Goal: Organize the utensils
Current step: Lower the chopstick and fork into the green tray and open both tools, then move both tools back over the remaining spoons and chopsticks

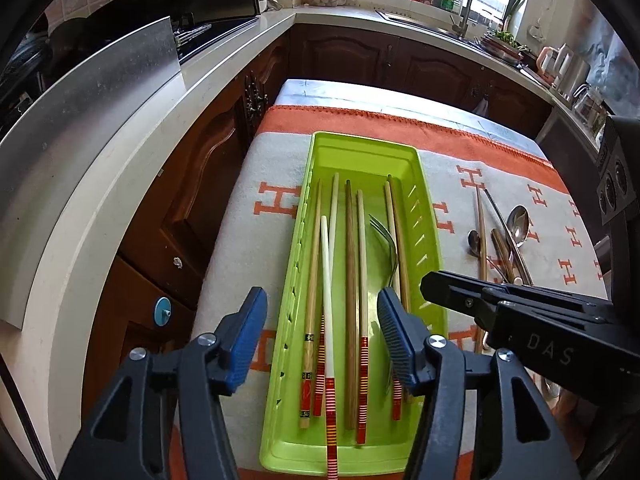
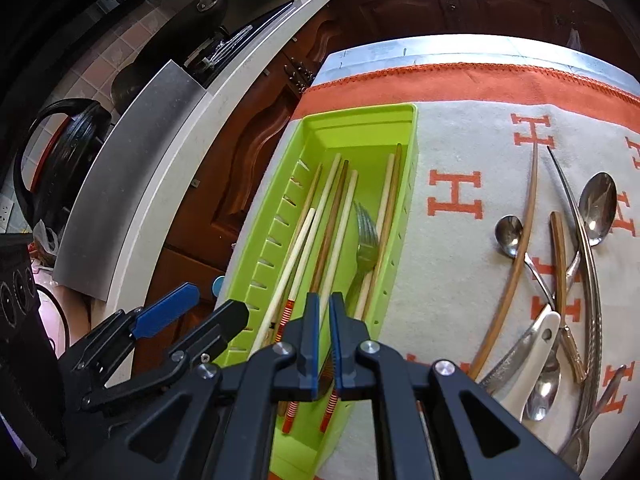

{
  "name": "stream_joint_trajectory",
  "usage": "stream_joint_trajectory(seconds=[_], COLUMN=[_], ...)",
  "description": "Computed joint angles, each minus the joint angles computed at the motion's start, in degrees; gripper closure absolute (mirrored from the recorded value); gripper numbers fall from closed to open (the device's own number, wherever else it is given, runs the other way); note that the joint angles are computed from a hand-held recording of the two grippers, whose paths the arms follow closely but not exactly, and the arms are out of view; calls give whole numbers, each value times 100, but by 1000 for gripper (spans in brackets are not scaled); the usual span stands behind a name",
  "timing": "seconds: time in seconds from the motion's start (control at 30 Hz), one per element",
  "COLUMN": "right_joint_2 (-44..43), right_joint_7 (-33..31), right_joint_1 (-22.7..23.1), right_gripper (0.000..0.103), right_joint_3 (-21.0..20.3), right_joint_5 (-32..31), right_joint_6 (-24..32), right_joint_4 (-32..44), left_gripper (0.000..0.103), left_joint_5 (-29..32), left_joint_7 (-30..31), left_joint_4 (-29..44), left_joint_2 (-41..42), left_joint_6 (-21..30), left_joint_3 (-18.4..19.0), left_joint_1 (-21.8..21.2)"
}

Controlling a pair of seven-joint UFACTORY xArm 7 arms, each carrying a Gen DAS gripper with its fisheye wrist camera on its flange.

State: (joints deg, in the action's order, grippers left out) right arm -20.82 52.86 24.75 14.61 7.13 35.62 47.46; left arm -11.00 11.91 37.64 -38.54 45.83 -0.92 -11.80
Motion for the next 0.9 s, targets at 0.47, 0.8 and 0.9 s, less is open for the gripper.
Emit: stream_joint_trajectory(seconds=[0.47,0.8,0.9], right_joint_2=[-700,-1017,-1107], right_joint_7=[175,192,217], right_joint_1=[-46,-52,-39], right_gripper=[96,96,96], right_joint_3=[7,20,20], right_joint_5=[-3,79,112], right_joint_6=[270,200,155], right_joint_4=[-377,-615,-705], left_gripper=[37,77,92], left_joint_5=[74,1,-38], left_joint_7=[-27,16,21], left_joint_4=[-9,-149,-155], left_joint_2=[-138,-107,-20], left_joint_6=[259,771,843], left_joint_3=[11,16,38], left_joint_1=[-25,4,30])
